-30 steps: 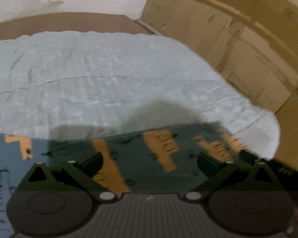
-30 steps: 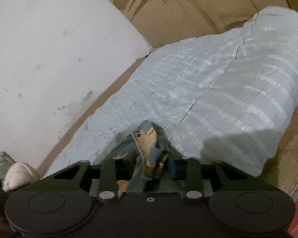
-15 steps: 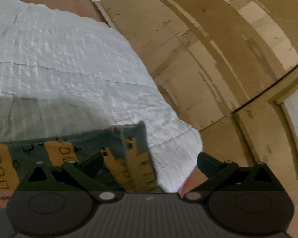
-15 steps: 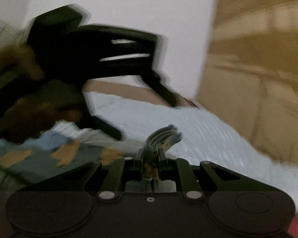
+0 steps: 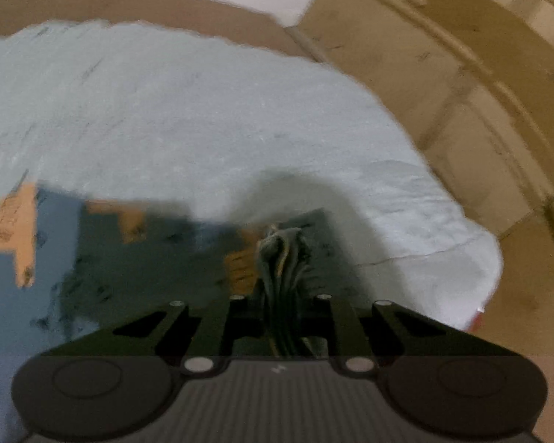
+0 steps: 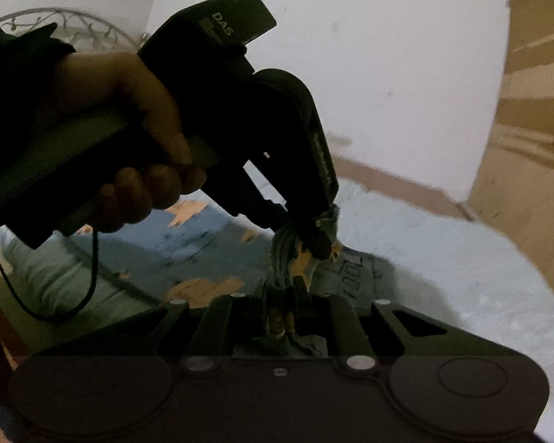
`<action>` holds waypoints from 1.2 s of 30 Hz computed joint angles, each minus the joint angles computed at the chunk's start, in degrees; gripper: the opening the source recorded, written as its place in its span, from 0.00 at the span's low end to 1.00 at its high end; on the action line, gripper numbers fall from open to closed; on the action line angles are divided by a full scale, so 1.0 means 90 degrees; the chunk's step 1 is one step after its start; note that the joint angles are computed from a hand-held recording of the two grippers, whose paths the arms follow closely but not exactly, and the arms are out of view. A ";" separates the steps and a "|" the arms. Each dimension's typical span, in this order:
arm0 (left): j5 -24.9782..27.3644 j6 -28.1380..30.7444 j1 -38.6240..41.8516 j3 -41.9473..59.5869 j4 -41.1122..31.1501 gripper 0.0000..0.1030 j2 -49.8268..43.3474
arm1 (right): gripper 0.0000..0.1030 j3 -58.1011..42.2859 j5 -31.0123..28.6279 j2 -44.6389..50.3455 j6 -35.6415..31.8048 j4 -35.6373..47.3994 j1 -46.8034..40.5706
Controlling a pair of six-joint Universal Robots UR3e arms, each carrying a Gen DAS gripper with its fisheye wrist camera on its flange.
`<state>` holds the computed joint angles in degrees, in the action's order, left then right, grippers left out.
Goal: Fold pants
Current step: 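Grasp the pants edge with the left gripper while the right gripper grasps the cuff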
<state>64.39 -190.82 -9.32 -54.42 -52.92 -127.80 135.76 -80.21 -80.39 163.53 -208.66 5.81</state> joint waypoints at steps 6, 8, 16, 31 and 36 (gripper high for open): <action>-0.0024 -0.0336 0.0180 -0.1000 0.0780 0.21 0.0124 | 0.13 -0.0347 -0.0337 0.0547 0.0197 0.0175 0.0326; -0.0005 -0.0385 0.0153 -0.1072 0.0898 0.21 0.0151 | 0.13 -0.0319 -0.0331 0.0512 0.0303 0.0189 0.0302; -0.0015 -0.0460 0.0116 -0.1451 0.1225 0.21 0.0359 | 0.13 -0.0643 -0.0514 0.0697 0.0515 0.0290 0.0461; -0.0123 -0.0358 0.0115 -0.1745 0.1416 0.17 0.0584 | 0.14 -0.0542 -0.0656 0.0704 0.0751 0.0119 0.0554; -0.0184 -0.0461 0.0148 -0.1952 0.1683 0.12 0.0679 | 0.14 -0.0478 -0.0798 0.0823 0.0884 -0.0219 0.0647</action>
<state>62.73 -194.98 -7.98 -71.98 -37.77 -121.69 131.46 -87.40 -72.99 171.49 -210.63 11.63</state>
